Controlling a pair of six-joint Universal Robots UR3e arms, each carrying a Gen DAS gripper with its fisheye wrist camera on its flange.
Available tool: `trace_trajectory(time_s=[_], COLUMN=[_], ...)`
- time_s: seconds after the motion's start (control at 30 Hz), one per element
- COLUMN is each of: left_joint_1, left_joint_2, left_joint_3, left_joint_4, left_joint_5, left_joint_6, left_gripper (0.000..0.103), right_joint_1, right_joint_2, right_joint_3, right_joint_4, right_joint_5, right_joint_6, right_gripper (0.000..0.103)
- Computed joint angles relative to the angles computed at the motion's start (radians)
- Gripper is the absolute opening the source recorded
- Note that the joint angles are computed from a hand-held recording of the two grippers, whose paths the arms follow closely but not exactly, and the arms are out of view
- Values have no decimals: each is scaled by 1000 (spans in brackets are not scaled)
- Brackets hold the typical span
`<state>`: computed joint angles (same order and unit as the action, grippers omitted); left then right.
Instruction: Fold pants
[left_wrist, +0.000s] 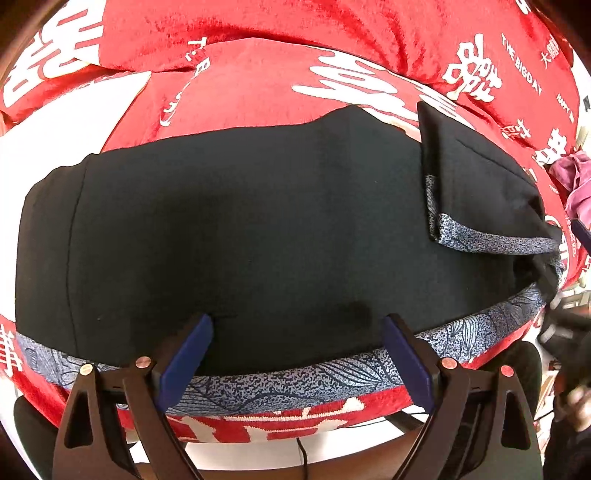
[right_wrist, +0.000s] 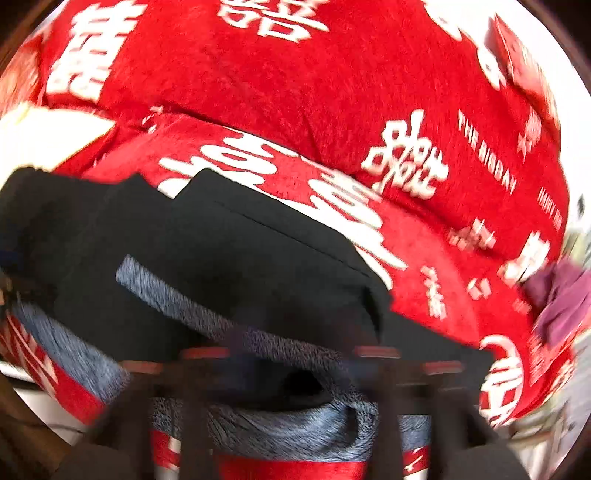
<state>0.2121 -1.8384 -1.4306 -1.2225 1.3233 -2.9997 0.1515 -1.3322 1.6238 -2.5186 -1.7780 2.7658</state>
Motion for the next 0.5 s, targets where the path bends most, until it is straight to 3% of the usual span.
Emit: trace_trajectory(time_s=[0.1, 0.17, 0.43, 0.47, 0.5], left_joint_1=[8, 3, -2, 0, 0], left_joint_2=[6, 6, 6, 6, 4], left_joint_3=[-9, -10, -8, -8, -6], left_joint_4=[3, 7, 3, 3, 1], left_joint_5=[-6, 2, 9, 7, 7], left_joint_6=[10, 8, 4, 4, 3], left_gripper=[92, 92, 92, 92, 92], right_joint_1=[156, 236, 340, 337, 304], right_joint_2=[15, 54, 311, 300, 266], right_joint_3=[126, 152, -23, -35, -59], right_joint_4=[-196, -248, -380, -342, -239], right_joint_5=[-176, -275, -368, -350, -266], right_joint_6=[-110, -134, -216, -196, -159], right_gripper=[98, 97, 97, 80, 23])
